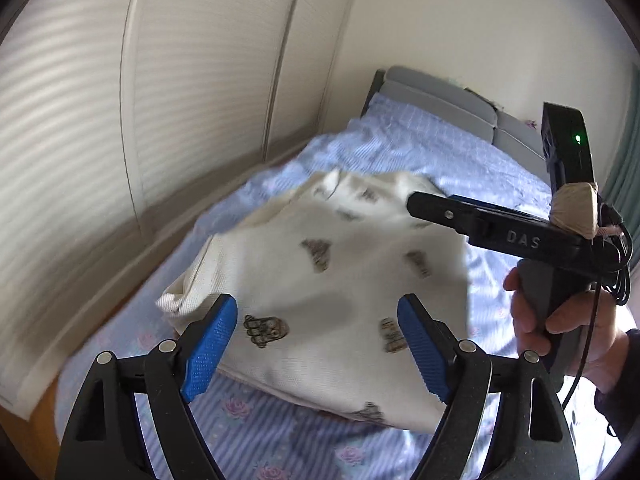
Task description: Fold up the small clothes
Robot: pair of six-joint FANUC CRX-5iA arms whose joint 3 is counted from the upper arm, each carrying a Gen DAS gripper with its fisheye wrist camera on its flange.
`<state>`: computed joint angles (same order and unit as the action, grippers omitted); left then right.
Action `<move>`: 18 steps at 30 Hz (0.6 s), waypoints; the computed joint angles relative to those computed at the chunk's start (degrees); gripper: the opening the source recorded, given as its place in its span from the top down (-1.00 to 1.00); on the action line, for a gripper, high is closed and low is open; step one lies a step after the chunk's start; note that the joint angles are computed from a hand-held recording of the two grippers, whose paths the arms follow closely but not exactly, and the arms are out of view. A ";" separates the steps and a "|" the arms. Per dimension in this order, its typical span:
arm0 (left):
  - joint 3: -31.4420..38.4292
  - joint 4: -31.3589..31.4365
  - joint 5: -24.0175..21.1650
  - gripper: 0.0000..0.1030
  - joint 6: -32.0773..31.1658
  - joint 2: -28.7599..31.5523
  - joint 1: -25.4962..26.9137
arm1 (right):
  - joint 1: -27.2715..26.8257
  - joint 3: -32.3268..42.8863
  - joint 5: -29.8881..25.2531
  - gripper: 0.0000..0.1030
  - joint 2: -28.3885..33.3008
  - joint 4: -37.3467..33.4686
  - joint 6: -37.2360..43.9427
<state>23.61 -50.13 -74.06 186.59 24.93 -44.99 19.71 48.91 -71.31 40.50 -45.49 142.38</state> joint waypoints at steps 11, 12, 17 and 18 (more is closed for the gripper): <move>0.06 0.19 -0.75 -0.60 1.25 -0.17 -0.43 | 0.08 -4.75 4.28 -0.74 -2.11 1.64 -0.19; 1.06 -0.05 -2.02 -0.60 0.99 0.05 -0.92 | -0.15 -5.98 5.21 -0.74 -3.22 1.16 0.20; 8.44 -1.53 -9.77 -0.60 -3.25 1.96 -4.00 | -2.96 -12.90 7.28 -0.74 -10.39 -2.51 2.85; 10.66 -2.11 -11.82 -0.60 -4.37 2.70 -4.99 | -3.67 -14.45 7.72 -0.74 -12.14 -3.19 3.51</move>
